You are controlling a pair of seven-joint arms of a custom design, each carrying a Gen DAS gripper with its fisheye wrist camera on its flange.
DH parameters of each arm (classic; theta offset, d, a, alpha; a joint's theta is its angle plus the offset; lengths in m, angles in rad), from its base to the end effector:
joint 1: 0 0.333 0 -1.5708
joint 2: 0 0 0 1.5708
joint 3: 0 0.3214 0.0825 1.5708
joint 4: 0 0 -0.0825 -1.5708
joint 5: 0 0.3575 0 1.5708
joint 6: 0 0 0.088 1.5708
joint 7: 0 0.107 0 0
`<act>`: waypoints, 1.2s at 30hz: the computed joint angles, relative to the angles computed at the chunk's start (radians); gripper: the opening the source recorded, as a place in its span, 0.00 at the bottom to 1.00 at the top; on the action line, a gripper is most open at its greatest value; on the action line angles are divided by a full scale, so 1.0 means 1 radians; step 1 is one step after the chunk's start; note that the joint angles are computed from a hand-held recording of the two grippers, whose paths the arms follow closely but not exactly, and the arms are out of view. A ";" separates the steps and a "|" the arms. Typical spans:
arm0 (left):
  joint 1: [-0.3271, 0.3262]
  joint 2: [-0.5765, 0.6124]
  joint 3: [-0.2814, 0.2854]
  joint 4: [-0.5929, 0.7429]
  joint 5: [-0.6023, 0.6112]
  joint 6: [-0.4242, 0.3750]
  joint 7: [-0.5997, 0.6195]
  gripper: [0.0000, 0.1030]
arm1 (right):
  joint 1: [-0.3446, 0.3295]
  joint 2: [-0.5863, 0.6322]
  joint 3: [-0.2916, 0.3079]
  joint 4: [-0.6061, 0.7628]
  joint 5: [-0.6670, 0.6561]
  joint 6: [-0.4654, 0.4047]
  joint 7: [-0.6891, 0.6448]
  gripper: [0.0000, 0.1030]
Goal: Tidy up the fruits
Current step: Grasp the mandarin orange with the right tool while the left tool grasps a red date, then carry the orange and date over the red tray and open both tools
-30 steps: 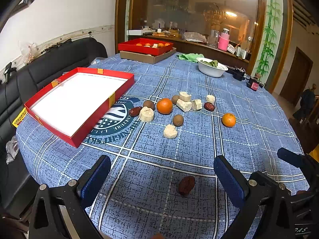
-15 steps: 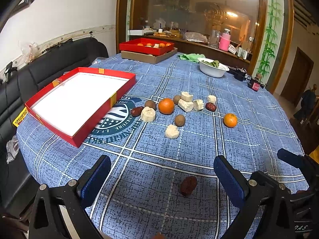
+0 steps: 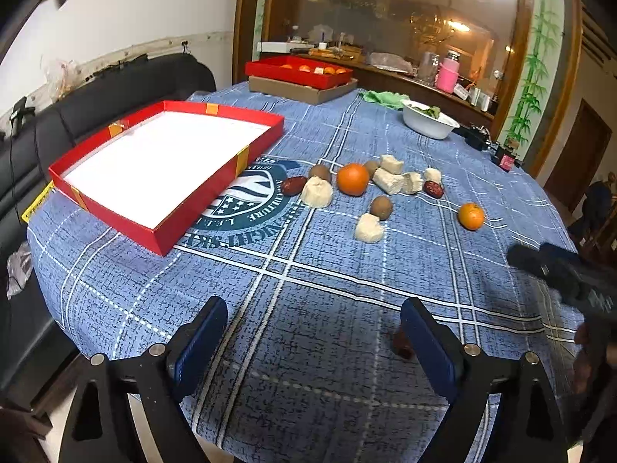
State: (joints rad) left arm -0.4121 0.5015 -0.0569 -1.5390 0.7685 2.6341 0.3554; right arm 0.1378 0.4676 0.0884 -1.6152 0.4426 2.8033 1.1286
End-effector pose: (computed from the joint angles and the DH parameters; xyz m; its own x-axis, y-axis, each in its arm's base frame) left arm 0.6314 -0.3304 0.4421 0.1403 -0.9820 0.1261 -0.7018 -0.1885 -0.6869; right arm 0.6938 0.1270 0.4533 0.3223 -0.9379 -0.1282 -0.7119 -0.1509 -0.6859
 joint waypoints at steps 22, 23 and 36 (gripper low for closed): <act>-0.021 0.149 -0.058 0.207 -0.212 -0.055 0.410 0.18 | 0.033 0.327 -0.060 0.509 -0.199 -0.255 0.178 0.39; -0.022 0.149 -0.056 0.206 -0.219 -0.053 0.412 0.18 | 0.034 0.327 -0.061 0.506 -0.201 -0.252 0.178 0.33; -0.042 0.003 0.045 0.004 -0.065 0.139 0.171 0.18 | 0.022 0.276 -0.031 0.428 -0.163 -0.190 0.118 0.26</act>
